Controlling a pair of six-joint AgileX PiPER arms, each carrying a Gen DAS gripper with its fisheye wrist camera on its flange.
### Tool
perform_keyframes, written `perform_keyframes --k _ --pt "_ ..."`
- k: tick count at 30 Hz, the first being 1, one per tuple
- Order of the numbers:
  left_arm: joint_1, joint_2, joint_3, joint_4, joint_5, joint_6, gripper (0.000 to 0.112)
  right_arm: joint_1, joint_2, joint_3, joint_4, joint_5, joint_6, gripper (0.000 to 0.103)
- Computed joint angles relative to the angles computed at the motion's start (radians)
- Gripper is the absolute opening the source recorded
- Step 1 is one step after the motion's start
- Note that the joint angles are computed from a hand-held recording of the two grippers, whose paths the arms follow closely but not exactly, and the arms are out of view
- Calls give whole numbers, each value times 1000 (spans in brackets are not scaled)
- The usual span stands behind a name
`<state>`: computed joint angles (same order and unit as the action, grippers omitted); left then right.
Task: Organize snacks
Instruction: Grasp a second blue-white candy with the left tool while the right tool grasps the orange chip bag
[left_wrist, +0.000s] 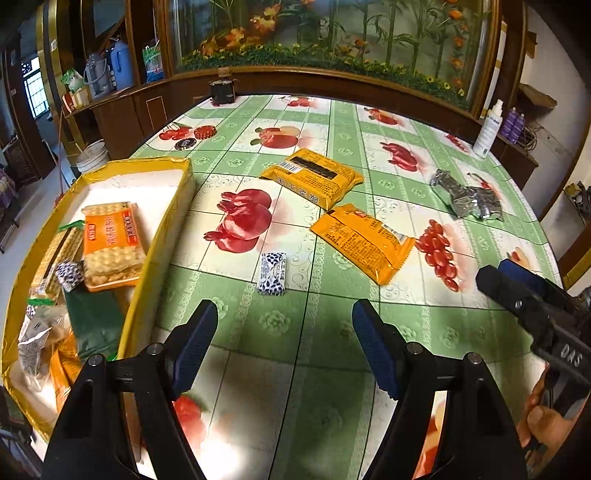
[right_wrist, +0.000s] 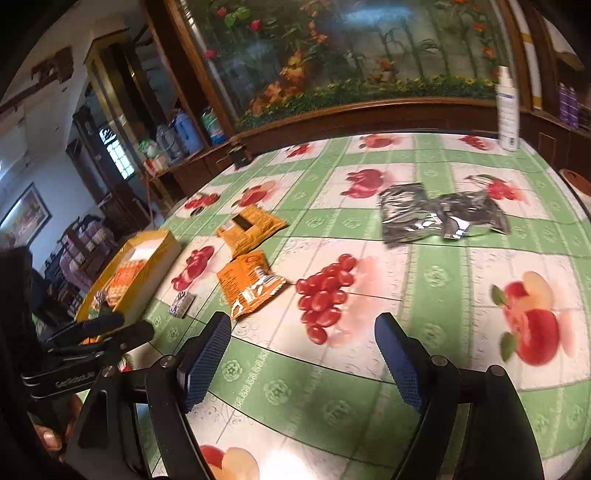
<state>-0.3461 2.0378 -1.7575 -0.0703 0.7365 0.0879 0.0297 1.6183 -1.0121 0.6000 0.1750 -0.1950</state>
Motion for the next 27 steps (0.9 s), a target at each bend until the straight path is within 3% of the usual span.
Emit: perform_keyframes --k 6,11,14,17,21,27 --pt "-2 125 -166 47 78 -59 75 45 86 -120 -117 33 74 82" --pt "-3 223 -286 74 148 -86 75 44 128 -176 -115 56 68 82" --pt "4 211 -252 78 110 -92 76 45 173 -232 -127 91 66 82" --pt "10 194 -231 76 92 -87 59 56 236 -311 -154 139 68 82" --pt "39 188 -231 29 94 -50 17 87 328 -441 -274 206 142 82" --pt "69 182 -221 -58 106 27 17 115 433 -610 -387 305 200 82"
